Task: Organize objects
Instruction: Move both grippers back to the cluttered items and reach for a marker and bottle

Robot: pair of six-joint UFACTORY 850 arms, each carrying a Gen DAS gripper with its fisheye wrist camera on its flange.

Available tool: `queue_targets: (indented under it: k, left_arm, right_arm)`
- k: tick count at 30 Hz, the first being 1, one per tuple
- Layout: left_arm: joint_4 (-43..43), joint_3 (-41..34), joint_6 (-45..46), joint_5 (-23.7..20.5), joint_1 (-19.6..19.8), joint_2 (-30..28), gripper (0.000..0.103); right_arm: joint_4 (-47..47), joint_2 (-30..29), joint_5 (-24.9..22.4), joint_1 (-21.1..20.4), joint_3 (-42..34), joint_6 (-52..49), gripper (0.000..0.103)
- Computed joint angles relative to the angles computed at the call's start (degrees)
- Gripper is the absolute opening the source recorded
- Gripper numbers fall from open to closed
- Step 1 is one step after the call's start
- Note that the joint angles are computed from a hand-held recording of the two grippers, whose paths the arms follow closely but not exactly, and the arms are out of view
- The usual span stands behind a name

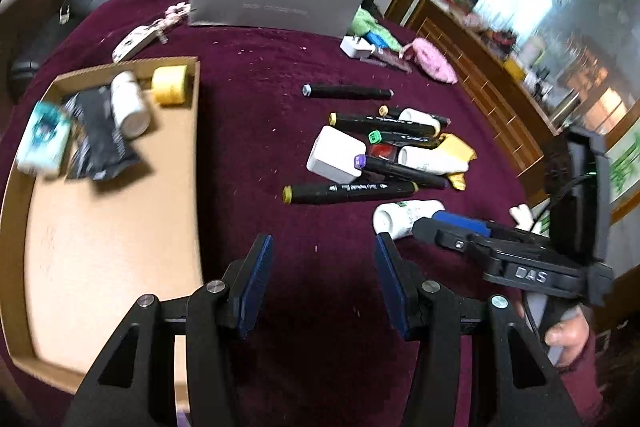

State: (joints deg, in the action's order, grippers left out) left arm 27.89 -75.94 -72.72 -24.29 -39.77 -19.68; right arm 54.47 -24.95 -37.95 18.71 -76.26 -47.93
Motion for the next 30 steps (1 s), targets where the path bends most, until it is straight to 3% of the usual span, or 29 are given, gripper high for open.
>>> queue_targets:
  k: [5, 13, 18, 20, 22, 30]
  left_arm:
    - [6.9, -8.98, 4.92, -7.5, -0.41, -7.77, 0.045]
    - [3.78, -17.88, 22.72, -14.1, -0.58, -17.05, 0.045]
    - [2.3, -20.63, 24.73, -15.22, -1.45, -18.89, 0.042]
    - [-5.72, -20.73, 31.44, -13.5, -1.12, -18.61, 0.029]
    - [-10.29, -21.08, 35.67, -13.35, -1.62, -18.7, 0.027]
    - [-2.07, -29.3, 32.82, -18.55, -4.75, -24.16, 0.027]
  right_arm:
    - [18.05, 0.98, 1.53, -2.07, 3.99, -11.8, 0.062]
    - [34.29, 3.08, 4.83, -4.54, 8.34, -25.1, 0.063]
    - [37.92, 2.15, 3.49, -5.75, 7.92, -26.25, 0.063]
    - [39.0, 2.19, 2.79, -6.4, 8.14, -26.26, 0.063]
    - [40.44, 2.33, 2.31, -6.91, 8.58, -26.99, 0.067]
    - [41.99, 2.63, 3.75, -7.16, 8.94, -27.25, 0.068]
